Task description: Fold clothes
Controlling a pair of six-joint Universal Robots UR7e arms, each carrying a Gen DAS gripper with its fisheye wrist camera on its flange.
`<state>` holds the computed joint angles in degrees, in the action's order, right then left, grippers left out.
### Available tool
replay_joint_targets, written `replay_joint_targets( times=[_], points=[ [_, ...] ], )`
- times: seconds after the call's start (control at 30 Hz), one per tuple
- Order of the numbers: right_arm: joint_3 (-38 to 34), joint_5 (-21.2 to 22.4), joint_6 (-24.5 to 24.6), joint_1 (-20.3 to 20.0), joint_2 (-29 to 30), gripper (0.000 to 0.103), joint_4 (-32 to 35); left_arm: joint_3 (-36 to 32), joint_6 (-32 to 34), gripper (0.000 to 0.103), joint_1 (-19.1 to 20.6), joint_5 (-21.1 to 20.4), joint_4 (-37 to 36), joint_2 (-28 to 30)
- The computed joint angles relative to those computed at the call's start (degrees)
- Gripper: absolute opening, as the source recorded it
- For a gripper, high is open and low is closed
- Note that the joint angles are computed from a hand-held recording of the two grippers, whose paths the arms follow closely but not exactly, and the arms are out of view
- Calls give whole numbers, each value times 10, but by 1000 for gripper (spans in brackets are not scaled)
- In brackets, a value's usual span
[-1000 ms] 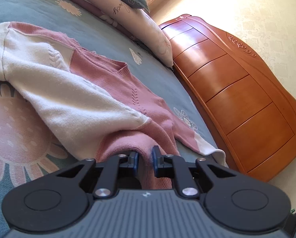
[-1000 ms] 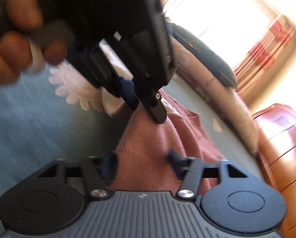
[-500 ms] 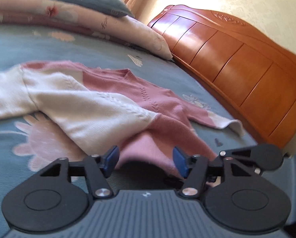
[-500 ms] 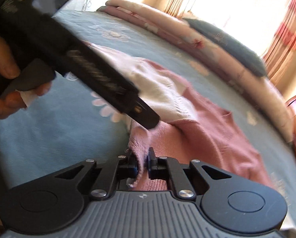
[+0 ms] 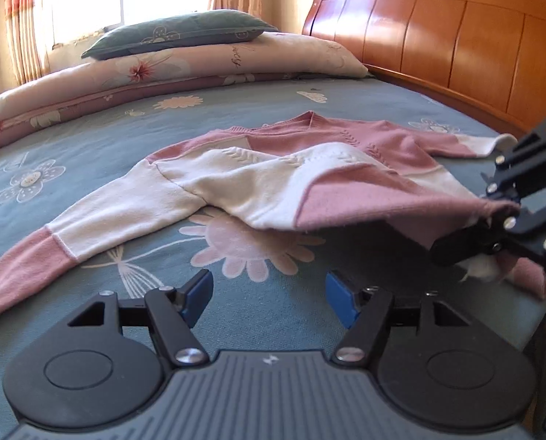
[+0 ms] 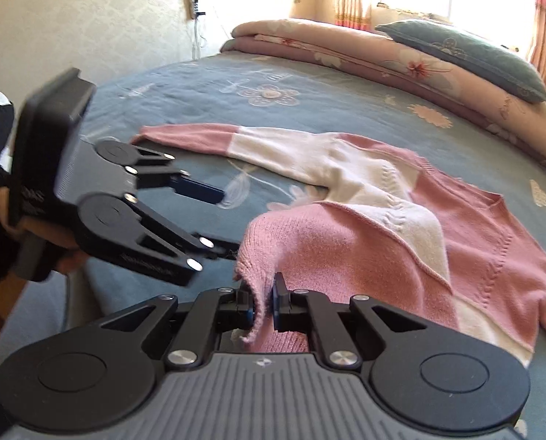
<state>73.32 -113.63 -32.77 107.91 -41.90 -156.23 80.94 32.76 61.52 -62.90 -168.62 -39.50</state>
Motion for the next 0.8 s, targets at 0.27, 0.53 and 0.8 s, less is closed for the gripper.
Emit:
replay_joint_targets(
  times=[0.27,0.53,0.8],
  points=[
    [-27,51,27,6,20,11,67,12,25,69,2,52,-19,-10],
    [-85,83,38,6,70,20,158,41,12,69,14,128,-14,-52],
    [-60,83,60,-3,47,35,149,28,-19,70,18,94,9,-51]
  ],
)
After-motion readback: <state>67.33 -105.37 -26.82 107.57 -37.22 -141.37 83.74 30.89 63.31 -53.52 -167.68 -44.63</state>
